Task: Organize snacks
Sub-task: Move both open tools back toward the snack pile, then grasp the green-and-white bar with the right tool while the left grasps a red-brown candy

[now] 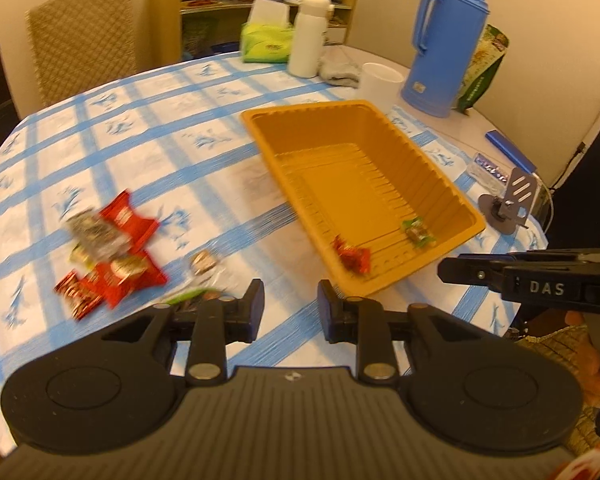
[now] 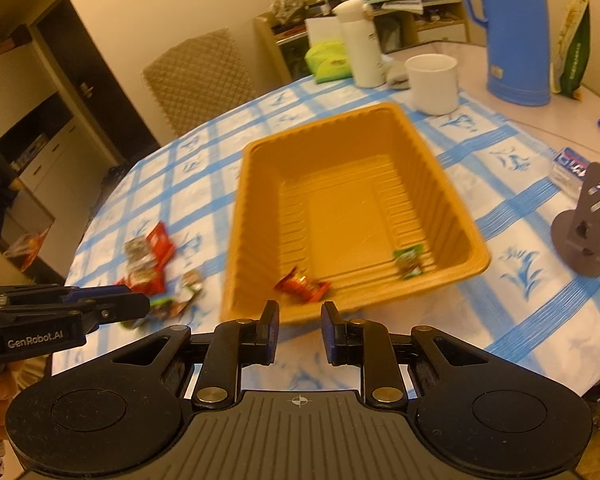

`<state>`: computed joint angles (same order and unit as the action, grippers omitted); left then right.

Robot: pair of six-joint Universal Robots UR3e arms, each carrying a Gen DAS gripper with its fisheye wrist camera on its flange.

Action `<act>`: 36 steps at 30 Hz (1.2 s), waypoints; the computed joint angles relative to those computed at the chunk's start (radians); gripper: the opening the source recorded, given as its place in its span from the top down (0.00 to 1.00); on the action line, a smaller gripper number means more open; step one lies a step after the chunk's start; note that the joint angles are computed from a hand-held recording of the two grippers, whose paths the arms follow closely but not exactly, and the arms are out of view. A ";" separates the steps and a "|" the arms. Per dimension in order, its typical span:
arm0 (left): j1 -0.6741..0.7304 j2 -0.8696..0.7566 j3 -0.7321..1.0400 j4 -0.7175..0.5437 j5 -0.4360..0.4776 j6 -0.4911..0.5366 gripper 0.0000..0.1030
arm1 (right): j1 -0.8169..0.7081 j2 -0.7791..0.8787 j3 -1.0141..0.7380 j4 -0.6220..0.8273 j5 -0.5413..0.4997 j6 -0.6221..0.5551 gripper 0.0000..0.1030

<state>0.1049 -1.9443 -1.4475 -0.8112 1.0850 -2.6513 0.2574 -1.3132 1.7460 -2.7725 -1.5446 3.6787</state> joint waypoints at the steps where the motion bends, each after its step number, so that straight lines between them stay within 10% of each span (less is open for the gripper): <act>1: 0.012 0.016 -0.023 0.005 0.002 0.002 0.74 | 0.009 0.002 -0.002 0.002 0.001 0.000 0.59; 4: 0.044 0.059 -0.085 0.020 0.009 0.005 0.72 | 0.048 0.012 -0.011 -0.002 -0.024 0.001 0.40; 36: 0.315 0.094 -0.160 -0.006 0.020 0.143 0.60 | 0.260 0.455 -0.632 0.259 -0.053 0.050 0.32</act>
